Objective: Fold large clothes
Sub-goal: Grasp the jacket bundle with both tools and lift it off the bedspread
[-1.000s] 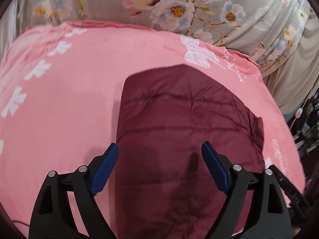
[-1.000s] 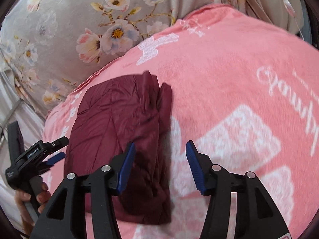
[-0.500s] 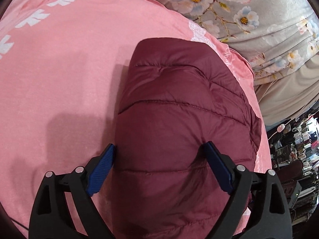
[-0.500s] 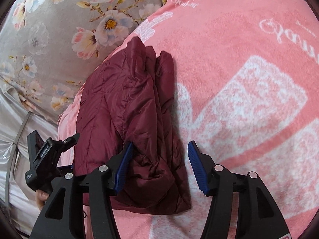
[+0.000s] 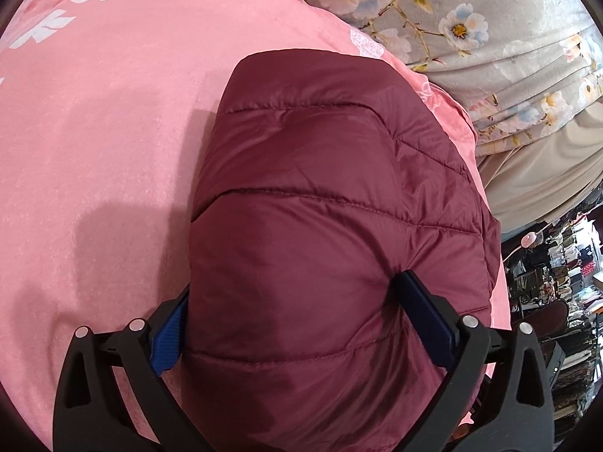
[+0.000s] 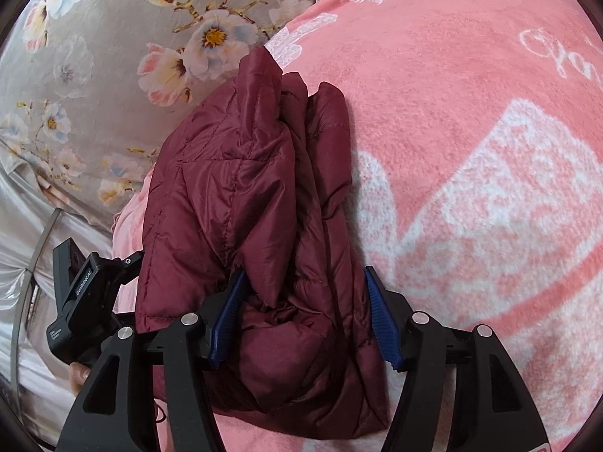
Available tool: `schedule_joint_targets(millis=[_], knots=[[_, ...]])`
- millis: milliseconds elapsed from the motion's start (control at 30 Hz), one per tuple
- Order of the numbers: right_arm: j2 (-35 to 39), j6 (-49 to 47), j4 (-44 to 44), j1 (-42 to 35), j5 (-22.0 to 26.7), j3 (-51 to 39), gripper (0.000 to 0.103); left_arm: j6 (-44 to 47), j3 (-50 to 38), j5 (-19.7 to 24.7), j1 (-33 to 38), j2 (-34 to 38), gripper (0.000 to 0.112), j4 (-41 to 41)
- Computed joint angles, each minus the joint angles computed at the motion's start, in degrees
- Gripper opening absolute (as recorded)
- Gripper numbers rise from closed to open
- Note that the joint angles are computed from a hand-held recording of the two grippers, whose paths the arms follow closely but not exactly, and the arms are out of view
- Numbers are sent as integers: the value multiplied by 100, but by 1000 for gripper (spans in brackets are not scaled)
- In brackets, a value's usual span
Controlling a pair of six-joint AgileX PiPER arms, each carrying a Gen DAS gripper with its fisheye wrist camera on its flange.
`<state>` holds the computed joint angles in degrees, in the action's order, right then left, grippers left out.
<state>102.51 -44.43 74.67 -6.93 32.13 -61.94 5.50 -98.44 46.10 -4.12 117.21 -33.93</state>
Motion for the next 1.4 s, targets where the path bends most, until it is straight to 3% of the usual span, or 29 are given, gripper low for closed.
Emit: schedule_joint_targets(millis=[100,167,233,300,400,500,800,933,1033,1067,1200,1300,1400], knots=[[84,113,-109,76,-65,-150,60,-49,-11,-43,-41,0,98,79],[140,70,-28,92,-1,-225,48,-15,12,-66,-55,-31,97,74],[95,-37,142,83,50,-204,29,53,112,-135,-67,-118,85,55],[-131,-51,38,178,-154,-123,22,167,291,-226,-93,-309,70,41],[-670,-205,31,310,-443,133,19,345,460,-280,-174,-673,45,155],[-1339,-245,-99,400,-710,432,18,613,634,-267,-251,-1121,34,111],[-3668,321,-979,476,-1205,992,18,1467,1241,-499,-501,-2862,32,-312],[-4479,1236,-2008,617,-1428,799,18,1622,1055,-403,-589,-3473,32,-393],[-4951,1395,-2261,394,-1306,537,18,1481,690,-292,-745,-3755,32,-292],[-5139,1224,-2130,117,-1105,375,18,1340,477,-245,-871,-3860,32,-154],[-5435,-122,-377,-2005,597,-224,18,242,-575,-195,-1734,-3866,32,958],[-5455,-409,614,-3724,1459,-702,18,-903,-1693,-66,-2779,-3589,32,2288],[-5241,-541,1590,-5443,2551,-1204,18,-1777,-3073,362,-3738,-3053,32,3371]])
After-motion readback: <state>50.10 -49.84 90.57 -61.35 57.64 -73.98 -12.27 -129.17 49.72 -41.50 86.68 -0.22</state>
